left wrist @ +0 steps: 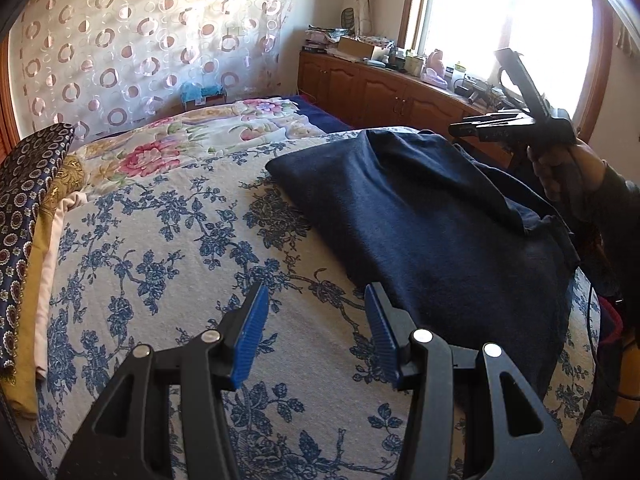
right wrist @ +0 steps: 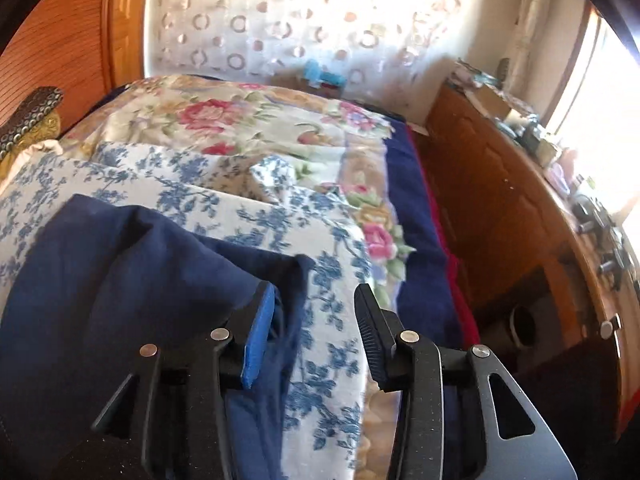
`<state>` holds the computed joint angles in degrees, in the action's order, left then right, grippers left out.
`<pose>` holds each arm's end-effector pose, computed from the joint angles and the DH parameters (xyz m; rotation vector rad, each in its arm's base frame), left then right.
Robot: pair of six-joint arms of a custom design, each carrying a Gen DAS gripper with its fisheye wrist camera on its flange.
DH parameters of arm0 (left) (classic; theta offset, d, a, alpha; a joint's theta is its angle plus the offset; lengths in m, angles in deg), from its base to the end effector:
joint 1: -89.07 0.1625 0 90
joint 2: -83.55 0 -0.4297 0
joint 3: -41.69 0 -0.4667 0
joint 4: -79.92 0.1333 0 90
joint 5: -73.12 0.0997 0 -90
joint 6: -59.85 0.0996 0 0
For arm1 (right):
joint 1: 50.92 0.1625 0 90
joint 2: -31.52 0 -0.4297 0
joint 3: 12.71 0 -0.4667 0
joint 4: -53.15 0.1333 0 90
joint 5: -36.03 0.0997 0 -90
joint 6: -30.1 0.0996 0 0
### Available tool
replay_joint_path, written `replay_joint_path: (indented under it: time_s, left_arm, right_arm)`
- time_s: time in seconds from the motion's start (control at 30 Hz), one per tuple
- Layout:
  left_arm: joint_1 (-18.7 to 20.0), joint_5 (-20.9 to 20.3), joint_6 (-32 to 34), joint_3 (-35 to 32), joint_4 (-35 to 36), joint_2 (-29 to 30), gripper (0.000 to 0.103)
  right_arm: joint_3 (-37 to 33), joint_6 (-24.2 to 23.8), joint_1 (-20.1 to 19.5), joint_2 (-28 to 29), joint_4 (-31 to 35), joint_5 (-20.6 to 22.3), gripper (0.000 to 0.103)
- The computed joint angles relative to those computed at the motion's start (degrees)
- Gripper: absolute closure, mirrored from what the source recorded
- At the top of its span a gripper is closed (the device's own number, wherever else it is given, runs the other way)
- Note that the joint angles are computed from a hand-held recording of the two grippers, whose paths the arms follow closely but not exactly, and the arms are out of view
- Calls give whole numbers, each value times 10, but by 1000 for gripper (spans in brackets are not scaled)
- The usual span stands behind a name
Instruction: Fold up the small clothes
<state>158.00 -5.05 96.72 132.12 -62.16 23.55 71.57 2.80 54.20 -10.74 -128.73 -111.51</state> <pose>-0.1247 -0.7513 0.2444 1.3288 2.5165 -0.4984 0.2484 -0.7304 0.1808 0.2409 -1.9930 0.7857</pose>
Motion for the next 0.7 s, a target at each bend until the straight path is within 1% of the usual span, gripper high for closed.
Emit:
replay_joint_path:
  time_s: [0.07, 0.1, 0.17, 0.2, 0.27, 0.33, 0.43, 0.53, 0.6, 0.63, 0.67, 0.7]
  left_arm:
    - [-2, 0, 0, 1, 1, 0, 54]
    - [-3, 1, 1, 3, 1, 0, 54]
    - [-4, 0, 1, 4, 1, 0, 54]
    - [-5, -1, 0, 5, 1, 0, 54]
    - [-7, -3, -2, 8, 0, -1, 54]
    - [-9, -4, -4, 11, -3, -2, 54]
    - [-11, -5, -8, 15, -4, -3, 54]
    - [-12, -4, -7, 16, -1, -2, 54]
    - [-13, -2, -6, 17, 0, -1, 54]
    - [-14, -1, -6, 17, 1, -1, 54]
    - [-14, -1, -6, 17, 2, 0, 54]
    - [-14, -1, -6, 16, 3, 0, 54]
  right_arm:
    - [25, 29, 1, -19, -6, 21, 61]
    - [37, 39, 2, -29, -3, 38, 61]
    - [51, 46, 7, -37, 5, 68, 61]
    - [54, 50, 9, -40, 17, 83, 61]
    - [57, 76, 11, -45, 63, 121, 61]
    - [48, 89, 13, -35, 95, 125, 61]
    - [40, 97, 10, -24, 133, 123, 61]
    - [42, 113, 5, -24, 157, 129, 61]
    - [46, 115, 4, -28, 161, 141, 74]
    - [46, 113, 3, -31, 167, 148, 88]
    - [47, 108, 2, -34, 170, 159, 96]
    - [51, 101, 1, -38, 170, 167, 97]
